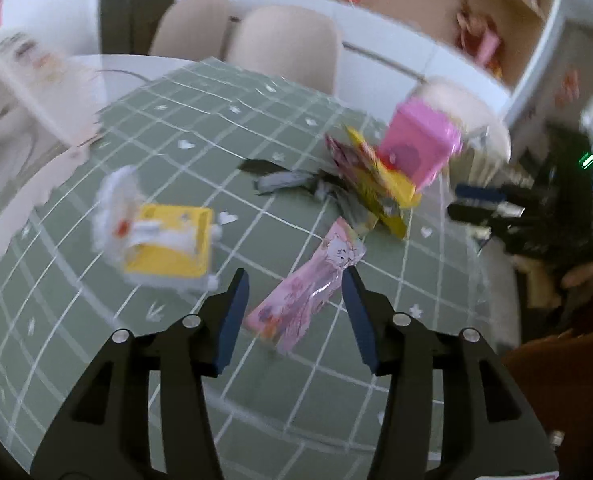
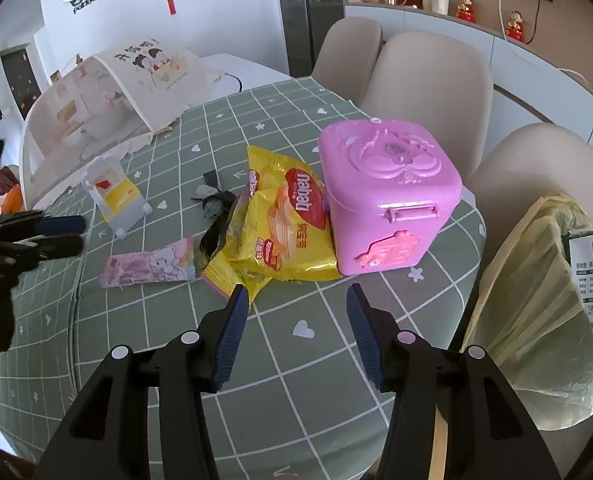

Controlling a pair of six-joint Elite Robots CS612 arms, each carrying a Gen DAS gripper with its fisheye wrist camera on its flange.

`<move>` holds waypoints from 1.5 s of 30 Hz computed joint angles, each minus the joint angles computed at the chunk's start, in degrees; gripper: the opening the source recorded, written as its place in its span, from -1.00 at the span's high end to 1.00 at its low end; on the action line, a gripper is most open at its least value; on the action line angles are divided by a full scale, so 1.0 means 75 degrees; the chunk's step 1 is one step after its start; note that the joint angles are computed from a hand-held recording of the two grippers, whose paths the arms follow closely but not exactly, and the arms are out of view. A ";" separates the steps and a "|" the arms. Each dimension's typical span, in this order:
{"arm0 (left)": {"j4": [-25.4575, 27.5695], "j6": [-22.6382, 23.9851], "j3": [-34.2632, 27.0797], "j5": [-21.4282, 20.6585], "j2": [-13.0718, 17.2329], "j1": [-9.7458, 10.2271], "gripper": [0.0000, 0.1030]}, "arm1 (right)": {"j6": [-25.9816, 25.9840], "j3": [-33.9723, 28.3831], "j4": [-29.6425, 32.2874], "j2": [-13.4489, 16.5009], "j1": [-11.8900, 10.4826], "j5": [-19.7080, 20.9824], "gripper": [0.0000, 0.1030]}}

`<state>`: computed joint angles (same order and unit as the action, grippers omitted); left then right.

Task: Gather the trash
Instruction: 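Grasp the yellow Nabati wafer pack with the right tool while the left tool holds the wrapper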

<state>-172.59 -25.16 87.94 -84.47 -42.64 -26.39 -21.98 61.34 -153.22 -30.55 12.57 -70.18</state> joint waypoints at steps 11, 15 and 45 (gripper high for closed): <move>0.1213 0.0219 -0.0783 0.0110 0.0420 -0.0039 0.76 | 0.0148 -0.0229 0.0617 -0.0007 0.0000 0.0078 0.06; 0.0574 -0.1287 -0.0310 0.0434 0.0177 -0.0067 0.80 | -0.0035 -0.0305 -0.0277 0.0149 0.0158 -0.0075 0.06; -0.0532 -0.3614 0.0783 0.1037 -0.0344 -0.0162 0.80 | -0.0569 -0.1909 0.1588 0.0983 0.0551 0.0340 0.35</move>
